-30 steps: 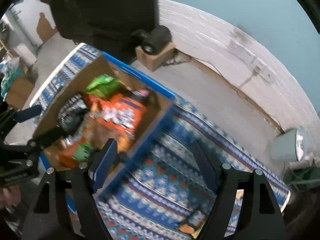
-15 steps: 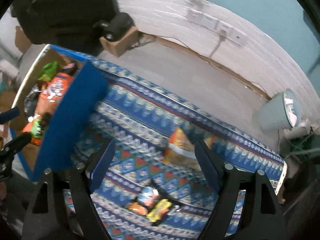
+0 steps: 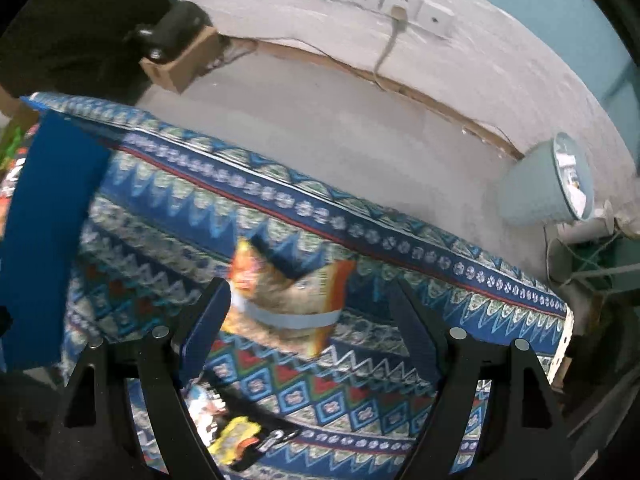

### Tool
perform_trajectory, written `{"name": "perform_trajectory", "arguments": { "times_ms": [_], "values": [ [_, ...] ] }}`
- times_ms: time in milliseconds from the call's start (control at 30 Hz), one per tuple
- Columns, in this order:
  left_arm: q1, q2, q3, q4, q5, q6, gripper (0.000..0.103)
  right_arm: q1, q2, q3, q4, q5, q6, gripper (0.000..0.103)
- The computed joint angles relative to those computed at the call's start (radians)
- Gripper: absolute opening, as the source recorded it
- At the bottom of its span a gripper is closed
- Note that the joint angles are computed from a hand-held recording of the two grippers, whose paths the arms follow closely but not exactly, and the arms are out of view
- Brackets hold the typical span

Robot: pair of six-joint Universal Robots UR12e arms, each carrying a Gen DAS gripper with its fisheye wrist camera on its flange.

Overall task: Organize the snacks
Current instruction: 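Move both tools back toward the last snacks on the cloth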

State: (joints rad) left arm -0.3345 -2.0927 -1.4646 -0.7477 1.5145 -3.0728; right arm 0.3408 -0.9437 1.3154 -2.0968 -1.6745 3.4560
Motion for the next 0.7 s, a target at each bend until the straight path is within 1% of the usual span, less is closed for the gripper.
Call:
{"name": "perform_trajectory", "arguments": {
  "times_ms": [100,167,333,400,533,600,700],
  "values": [
    [-0.012,-0.032,0.032,-0.023,0.007,-0.012,0.08,-0.006,0.008,0.002,0.013,-0.023,-0.007,0.081],
    [-0.018,-0.056,0.055,-0.043,0.009,-0.022,0.08,-0.013,0.006,0.014,-0.003,-0.012,0.0,0.081],
    [-0.027,-0.096,0.091,-0.103,0.034,-0.023,0.08,-0.023,0.001,0.03,0.033,0.003,-0.001,0.081],
    [-0.03,-0.104,0.097,-0.119,0.038,-0.023,0.08,-0.024,-0.009,0.047,0.031,0.009,-0.006,0.081],
    [-0.033,-0.112,0.105,-0.142,0.023,-0.019,0.08,-0.029,-0.032,0.084,0.056,0.04,0.002,0.081],
    [-0.036,-0.112,0.105,-0.143,0.02,-0.016,0.08,-0.031,-0.037,0.09,0.086,0.058,0.008,0.081],
    [-0.042,-0.11,0.104,-0.145,0.019,-0.004,0.08,-0.038,-0.048,0.105,0.124,0.123,-0.01,0.081]
  ]
}}
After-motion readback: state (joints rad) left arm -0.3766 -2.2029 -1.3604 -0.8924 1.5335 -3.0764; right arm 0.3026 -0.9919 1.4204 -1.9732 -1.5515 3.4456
